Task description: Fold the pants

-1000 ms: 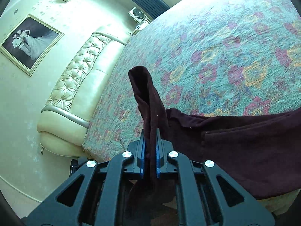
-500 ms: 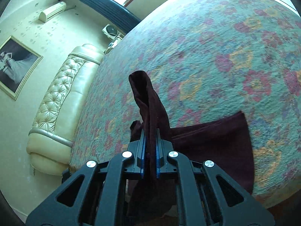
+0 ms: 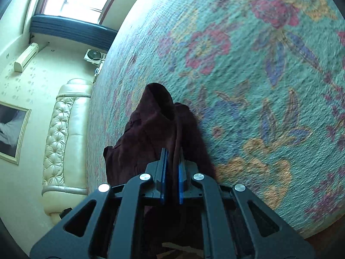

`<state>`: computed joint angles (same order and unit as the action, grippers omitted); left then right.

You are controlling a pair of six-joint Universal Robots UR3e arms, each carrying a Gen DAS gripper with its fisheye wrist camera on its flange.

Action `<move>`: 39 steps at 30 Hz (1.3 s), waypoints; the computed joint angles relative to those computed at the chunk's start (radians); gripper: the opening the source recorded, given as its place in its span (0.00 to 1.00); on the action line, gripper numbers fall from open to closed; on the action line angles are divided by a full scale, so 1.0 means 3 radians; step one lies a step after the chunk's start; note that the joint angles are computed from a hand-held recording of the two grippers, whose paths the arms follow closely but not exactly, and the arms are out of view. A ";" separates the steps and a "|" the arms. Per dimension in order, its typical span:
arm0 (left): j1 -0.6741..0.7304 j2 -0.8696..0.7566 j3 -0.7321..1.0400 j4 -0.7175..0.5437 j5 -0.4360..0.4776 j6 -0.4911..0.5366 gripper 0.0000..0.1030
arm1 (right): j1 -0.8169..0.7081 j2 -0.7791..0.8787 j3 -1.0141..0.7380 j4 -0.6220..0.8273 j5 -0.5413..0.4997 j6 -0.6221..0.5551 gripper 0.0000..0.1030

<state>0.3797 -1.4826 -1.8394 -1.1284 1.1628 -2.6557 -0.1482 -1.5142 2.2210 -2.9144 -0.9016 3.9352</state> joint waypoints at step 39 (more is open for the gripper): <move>-0.0138 -0.1062 0.0709 -0.1224 -0.1231 0.0126 0.61 | -0.0182 -0.0363 0.0806 -0.0255 0.0604 -0.0516 0.76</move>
<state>0.3382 -1.8011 -1.6268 -1.4955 0.7936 -2.6180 -0.2029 -1.6230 2.4630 -2.9907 -0.7204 3.7802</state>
